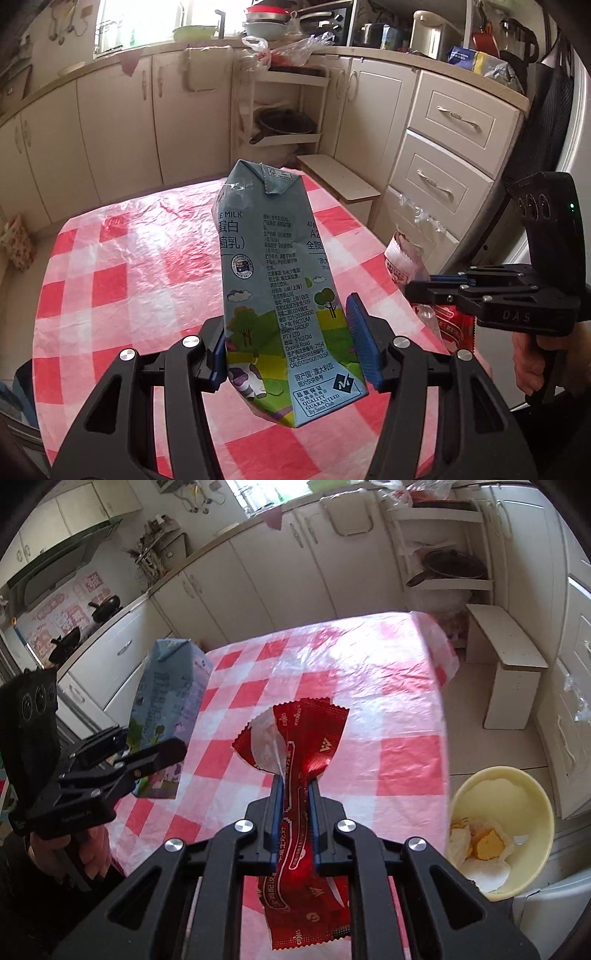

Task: Collect trash
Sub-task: 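Carry the milk carton over the yellow bucket with the left gripper while the right gripper carries the wrapper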

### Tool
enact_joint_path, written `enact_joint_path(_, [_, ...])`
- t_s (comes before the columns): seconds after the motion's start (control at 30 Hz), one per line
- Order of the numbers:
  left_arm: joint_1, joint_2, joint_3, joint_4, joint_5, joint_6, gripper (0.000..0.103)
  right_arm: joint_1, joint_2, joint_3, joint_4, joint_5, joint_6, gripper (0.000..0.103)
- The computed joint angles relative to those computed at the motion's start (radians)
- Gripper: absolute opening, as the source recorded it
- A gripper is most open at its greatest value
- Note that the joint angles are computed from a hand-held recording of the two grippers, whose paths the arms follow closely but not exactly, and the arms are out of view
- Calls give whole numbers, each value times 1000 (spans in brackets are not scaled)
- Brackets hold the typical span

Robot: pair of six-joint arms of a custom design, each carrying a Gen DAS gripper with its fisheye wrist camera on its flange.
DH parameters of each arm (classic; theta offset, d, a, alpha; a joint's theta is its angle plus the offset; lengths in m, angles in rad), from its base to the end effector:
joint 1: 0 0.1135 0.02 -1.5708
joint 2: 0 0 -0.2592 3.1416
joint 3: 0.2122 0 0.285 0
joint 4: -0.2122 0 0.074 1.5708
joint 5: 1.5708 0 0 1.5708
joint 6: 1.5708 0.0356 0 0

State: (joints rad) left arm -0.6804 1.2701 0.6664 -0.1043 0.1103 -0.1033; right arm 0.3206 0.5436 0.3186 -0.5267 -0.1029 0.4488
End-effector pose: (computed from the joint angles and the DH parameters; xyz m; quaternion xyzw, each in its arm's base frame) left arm 0.2228 -0.1853 0.1812 0.2802 0.8629 -0.2057 0.3667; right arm 0.1536 0.0549 0.1692 0.0383 0.9155 0.1930 0.3509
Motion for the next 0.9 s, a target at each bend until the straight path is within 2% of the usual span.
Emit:
enact_joint_path(0.07, [-42,2,1,44,5,-39,53,-79,-84,-12,-40,-1,-4,14])
enact_joint_path(0.23, [-146,44,32,140,-1,-135,53,-427,-301,-29,-191,-118,-89,14])
enact_joint_path(0.37, [-220,151,108,173,-2,-219,53,-680,-358,-47,-263,-232,-194,14])
enact_joint_path(0.47, [-276,289,210,194,11,-295,53,-815,-334,-62,-274,-300,-267,13])
enact_joint_path(0.57, [-316,484,376,177,59,-401,53,-968,-264,-66,-268,-392,-351,14])
enact_joint_path(0.63, [-346,594,490,130,60,-425,53,-1037,-192,-75,-244,-426,-385,14])
enact_joint_path(0.8, [-403,824,773,-37,47,-427,53,-1169,166,-69,-42,-482,-448,14])
enact_joint_path(0.9, [-416,908,889,-100,45,-437,53,-1212,333,-56,44,-505,-456,14])
